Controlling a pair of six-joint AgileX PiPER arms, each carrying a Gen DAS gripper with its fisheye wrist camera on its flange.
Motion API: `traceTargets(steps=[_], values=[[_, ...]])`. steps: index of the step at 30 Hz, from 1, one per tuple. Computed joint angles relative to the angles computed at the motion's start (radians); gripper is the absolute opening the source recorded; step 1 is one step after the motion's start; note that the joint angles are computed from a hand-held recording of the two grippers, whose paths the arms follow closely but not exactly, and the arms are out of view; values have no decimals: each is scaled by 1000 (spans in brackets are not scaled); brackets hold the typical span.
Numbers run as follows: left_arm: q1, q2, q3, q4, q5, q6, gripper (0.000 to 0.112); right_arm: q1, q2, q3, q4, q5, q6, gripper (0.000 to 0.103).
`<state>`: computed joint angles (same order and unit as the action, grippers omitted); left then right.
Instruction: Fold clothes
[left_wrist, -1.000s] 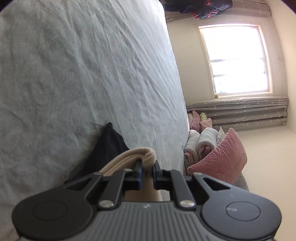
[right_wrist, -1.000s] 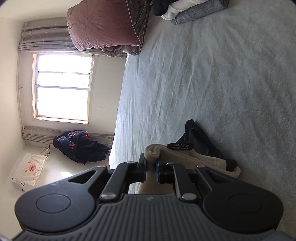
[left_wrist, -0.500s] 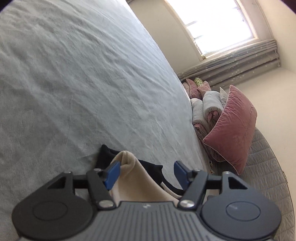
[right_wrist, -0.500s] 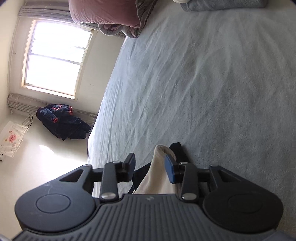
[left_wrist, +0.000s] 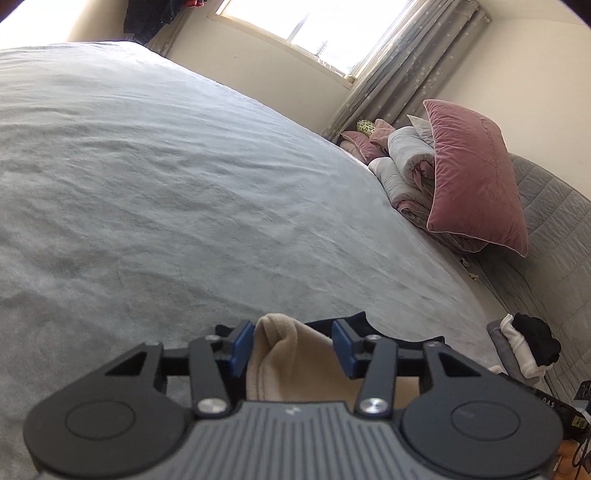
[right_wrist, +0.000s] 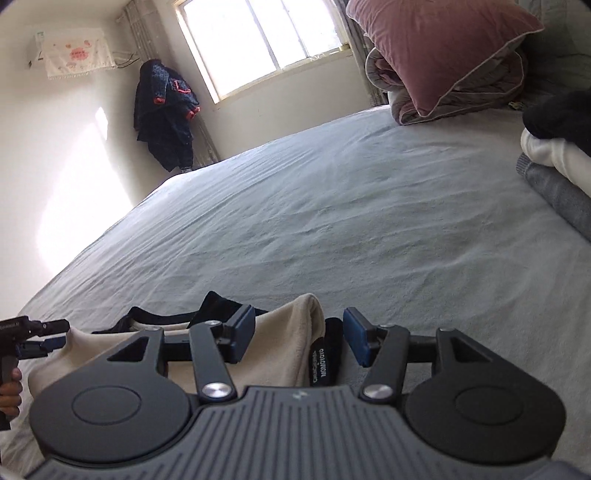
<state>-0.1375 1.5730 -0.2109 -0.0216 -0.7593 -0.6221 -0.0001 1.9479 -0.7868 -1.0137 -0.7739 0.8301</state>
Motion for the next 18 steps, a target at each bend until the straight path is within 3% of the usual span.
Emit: traceTargets(steps=[1,3,9,12,16,18], values=[[-14,2,-5,-15,1,9,24,16,9,8,42,-2,-68,53],[-76,-9,4,-121,-34,72,16,53,25,5,129,10,-188,12],[-316,-47,24,-543,-221,312,15,101,-14,85,420,-129,-423,8],[-281,17,-19,-567,-211,293,15,139,-3,59,521,-113,-469,8],[-259,147,-126,-645,-111,403,15,200,64,-55,615,29,-550,8],[-259,199,-161,-682,-85,465,17,233,108,-145,666,182,-588,7]])
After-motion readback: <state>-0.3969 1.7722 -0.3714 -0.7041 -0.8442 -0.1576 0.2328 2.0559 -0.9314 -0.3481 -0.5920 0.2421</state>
